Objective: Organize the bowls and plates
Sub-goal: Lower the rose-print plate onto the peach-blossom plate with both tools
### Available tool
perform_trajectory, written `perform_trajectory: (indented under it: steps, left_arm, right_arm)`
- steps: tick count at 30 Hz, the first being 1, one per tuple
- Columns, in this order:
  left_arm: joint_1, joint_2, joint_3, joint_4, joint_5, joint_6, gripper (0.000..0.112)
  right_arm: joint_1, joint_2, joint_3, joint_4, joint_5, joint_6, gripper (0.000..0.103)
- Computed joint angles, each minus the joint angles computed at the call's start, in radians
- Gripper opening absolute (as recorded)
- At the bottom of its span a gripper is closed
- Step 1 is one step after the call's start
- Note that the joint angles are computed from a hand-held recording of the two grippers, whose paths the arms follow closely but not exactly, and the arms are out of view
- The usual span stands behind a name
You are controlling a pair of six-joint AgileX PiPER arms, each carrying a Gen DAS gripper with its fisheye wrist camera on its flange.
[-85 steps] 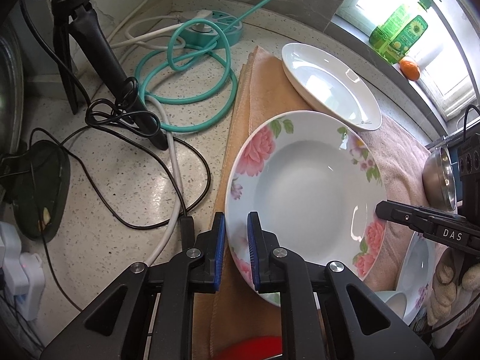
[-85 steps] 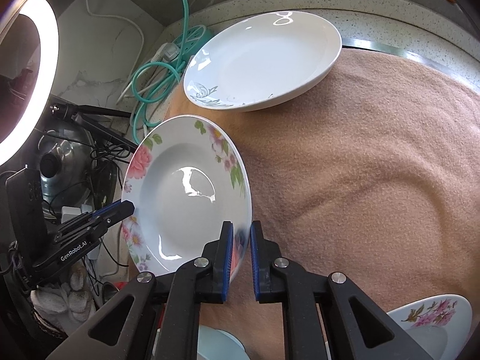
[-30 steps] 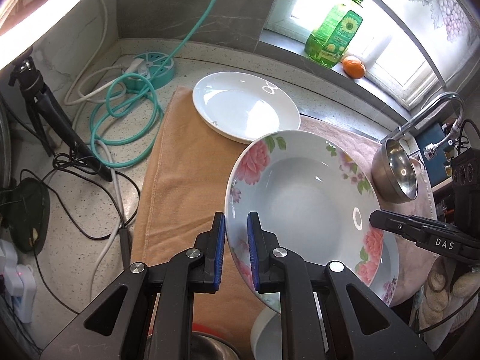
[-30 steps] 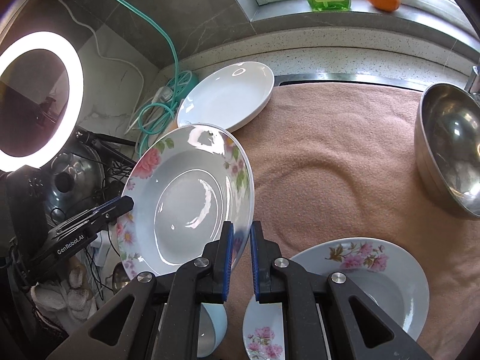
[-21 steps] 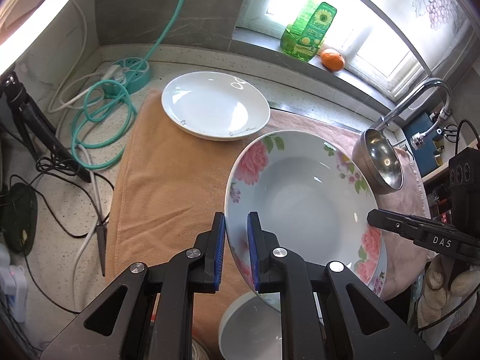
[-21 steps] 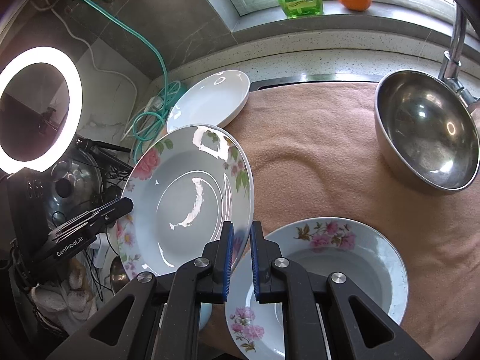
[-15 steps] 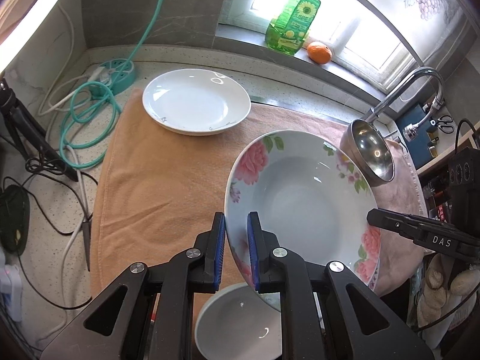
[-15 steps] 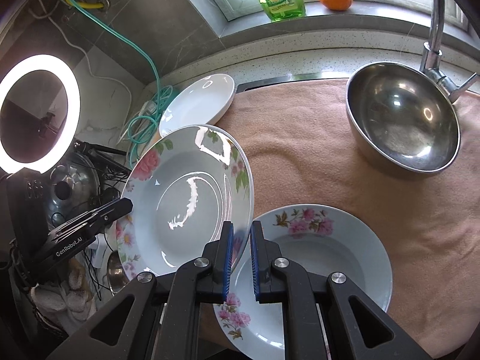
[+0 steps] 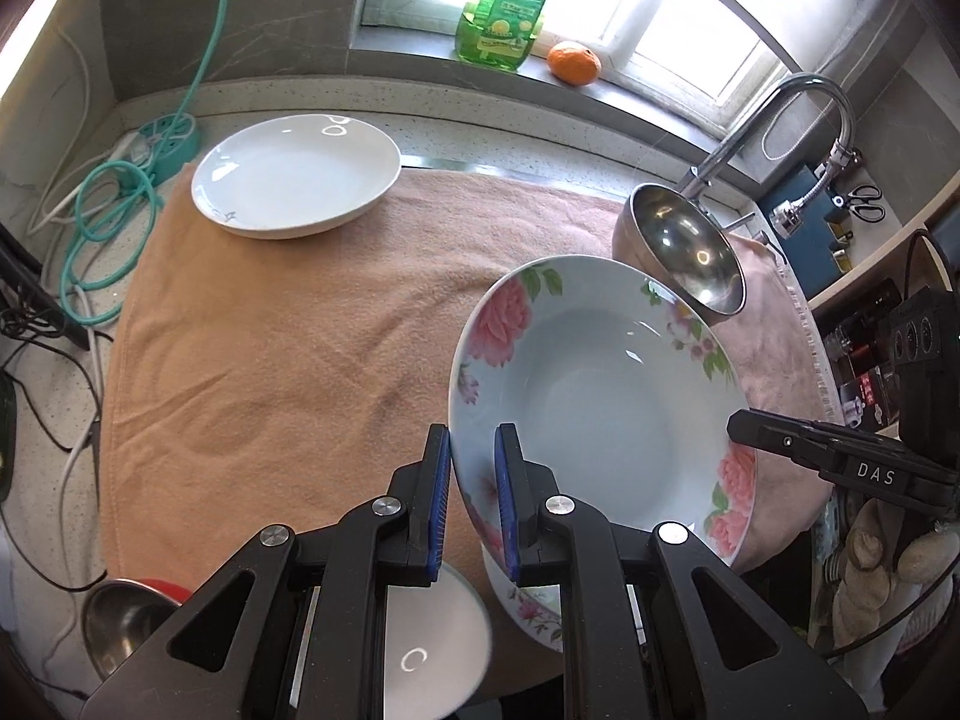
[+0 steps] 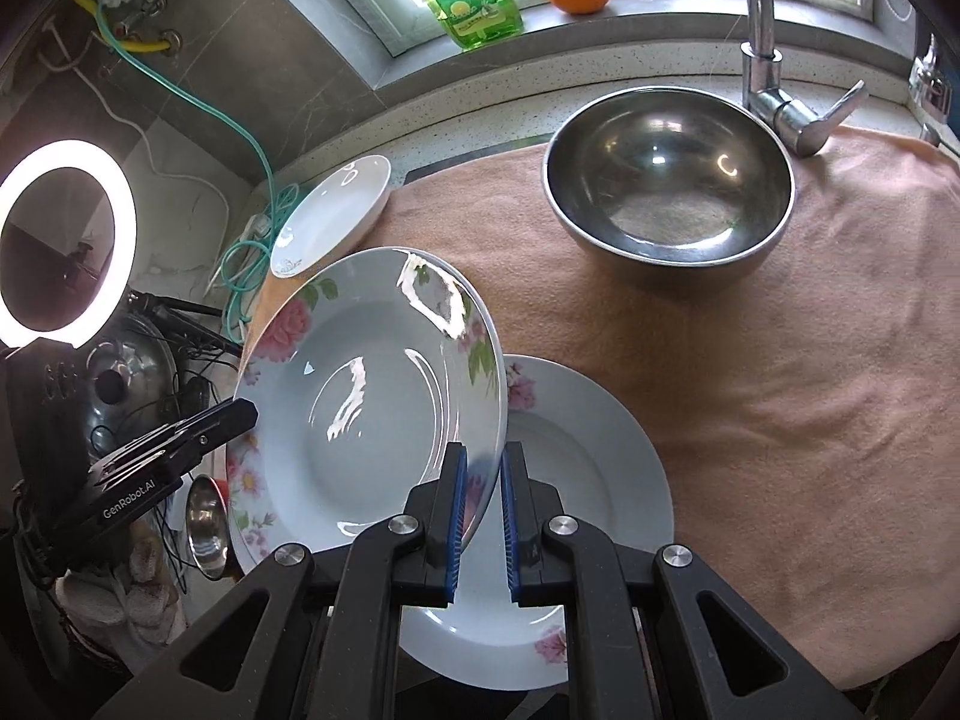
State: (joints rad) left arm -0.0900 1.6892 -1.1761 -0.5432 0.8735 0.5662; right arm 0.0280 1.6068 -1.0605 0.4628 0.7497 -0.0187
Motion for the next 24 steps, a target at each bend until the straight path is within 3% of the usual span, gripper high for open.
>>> perform_trajectory:
  steps: [24]
  left_arm:
    - [-0.116, 0.001, 0.078, 0.081, -0.024, -0.064, 0.013]
  right_arm:
    - [-0.122, -0.071, 0.176, 0.04, -0.013, -0.123, 0.01]
